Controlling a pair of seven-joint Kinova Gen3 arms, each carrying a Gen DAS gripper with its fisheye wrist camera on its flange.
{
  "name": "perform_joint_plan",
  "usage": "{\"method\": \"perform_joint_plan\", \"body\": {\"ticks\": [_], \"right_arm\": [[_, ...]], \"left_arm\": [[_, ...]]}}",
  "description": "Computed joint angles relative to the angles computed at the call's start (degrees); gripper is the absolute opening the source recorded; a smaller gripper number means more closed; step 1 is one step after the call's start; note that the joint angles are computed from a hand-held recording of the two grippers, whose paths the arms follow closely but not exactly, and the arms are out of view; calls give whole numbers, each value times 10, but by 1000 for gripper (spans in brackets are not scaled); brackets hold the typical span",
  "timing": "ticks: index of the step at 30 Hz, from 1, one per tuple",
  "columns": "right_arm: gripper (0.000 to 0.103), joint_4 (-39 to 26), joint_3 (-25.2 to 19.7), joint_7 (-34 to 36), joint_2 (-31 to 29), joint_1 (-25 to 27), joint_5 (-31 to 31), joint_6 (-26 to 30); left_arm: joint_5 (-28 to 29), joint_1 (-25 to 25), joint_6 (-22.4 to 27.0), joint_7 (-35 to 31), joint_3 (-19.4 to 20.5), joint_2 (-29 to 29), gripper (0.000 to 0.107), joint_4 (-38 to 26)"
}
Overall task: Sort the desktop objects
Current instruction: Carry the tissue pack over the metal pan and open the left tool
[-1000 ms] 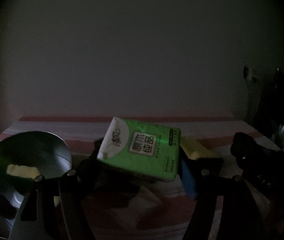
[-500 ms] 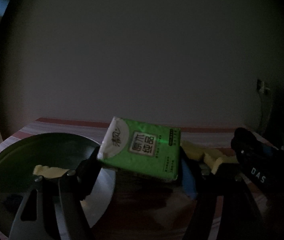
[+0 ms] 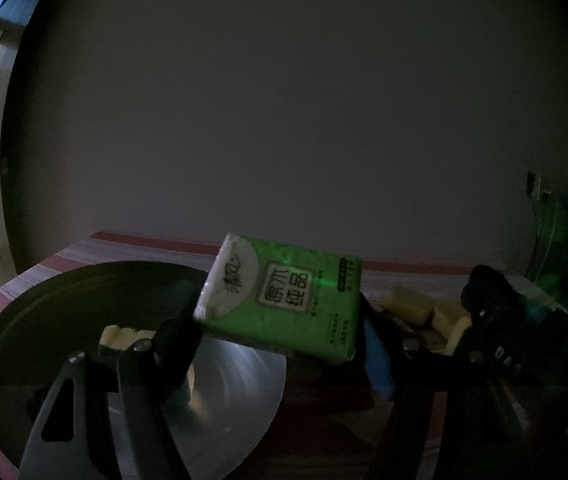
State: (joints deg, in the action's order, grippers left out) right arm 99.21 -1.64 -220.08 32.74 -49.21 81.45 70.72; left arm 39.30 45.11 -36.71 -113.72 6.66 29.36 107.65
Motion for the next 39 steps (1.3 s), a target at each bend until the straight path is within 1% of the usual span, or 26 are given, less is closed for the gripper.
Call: {"method": "perform_joint_plan", "body": {"ticks": [4, 9, 12, 22, 26, 32, 37, 39], "right_arm": [[47, -2, 0, 2, 1, -3, 0, 3], [47, -10, -1, 6, 4, -9, -1, 4], [47, -13, -2, 9, 5, -13, -1, 1], [47, -15, -5, 11, 3, -38, 7, 18], [47, -15, -11, 11, -2, -41, 8, 12], [47, -10, -22, 11, -20, -46, 12, -7], [47, -18, -30, 33, -25, -59, 28, -15], [47, -21, -32, 41, -26, -62, 38, -26]], "left_arm": [[-33, -15, -11, 33, 9, -5, 71, 18], [-65, -34, -10, 72, 15, -13, 71, 33], [-80, -40, -9, 91, 15, -15, 71, 39], [-133, -67, -18, 151, 16, -20, 71, 61], [-130, -65, -24, 150, 9, -22, 71, 67], [-144, -89, -31, 175, 9, -38, 71, 88], [-130, -107, -33, 180, 0, -49, 71, 99], [-112, -109, -39, 175, -7, -53, 71, 104]]}}
